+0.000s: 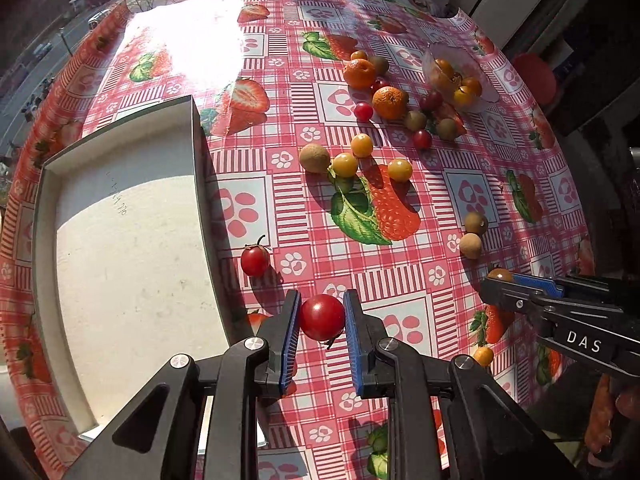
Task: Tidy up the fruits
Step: 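Carry both tomatoes over the white tray and open both tools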
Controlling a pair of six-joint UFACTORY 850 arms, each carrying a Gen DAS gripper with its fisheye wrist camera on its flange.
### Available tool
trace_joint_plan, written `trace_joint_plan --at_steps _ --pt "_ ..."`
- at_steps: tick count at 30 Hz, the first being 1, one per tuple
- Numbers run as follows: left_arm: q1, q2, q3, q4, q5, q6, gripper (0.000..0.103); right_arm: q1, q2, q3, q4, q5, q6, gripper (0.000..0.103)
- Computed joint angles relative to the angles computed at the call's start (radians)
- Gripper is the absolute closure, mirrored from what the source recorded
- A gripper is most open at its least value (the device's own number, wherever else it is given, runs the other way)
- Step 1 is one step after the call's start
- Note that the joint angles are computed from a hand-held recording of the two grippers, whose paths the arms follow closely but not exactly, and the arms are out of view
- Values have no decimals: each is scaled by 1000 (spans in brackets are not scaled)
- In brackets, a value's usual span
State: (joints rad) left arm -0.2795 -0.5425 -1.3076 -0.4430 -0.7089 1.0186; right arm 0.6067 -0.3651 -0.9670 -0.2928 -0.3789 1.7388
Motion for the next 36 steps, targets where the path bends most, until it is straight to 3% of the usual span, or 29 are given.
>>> trace_joint_plan --at_steps 15,23,31,33,34,35,36 --pt "175 -117 -137 134 54 -144 80 9 -276 -434 209 -49 -460 81" --pt "196 -160 -156 191 84 -154 80 4 -456 -679 368 -126 -690 81" --pt "186 -162 -127 254 115 -184 79 2 -578 -828 409 -228 -759 79" --pt "183 -166 -127 273 111 -203 58 3 -596 -852 411 -251 -768 79" --pt "183 -160 -117 270 129 -204 32 3 -605 -863 418 -262 -778 78" --pt "185 -148 -99 260 161 -198 21 3 -614 -875 422 -270 -783 78" --pt "190 -136 -83 242 184 -178 21 4 -624 -890 413 -273 -777 74"
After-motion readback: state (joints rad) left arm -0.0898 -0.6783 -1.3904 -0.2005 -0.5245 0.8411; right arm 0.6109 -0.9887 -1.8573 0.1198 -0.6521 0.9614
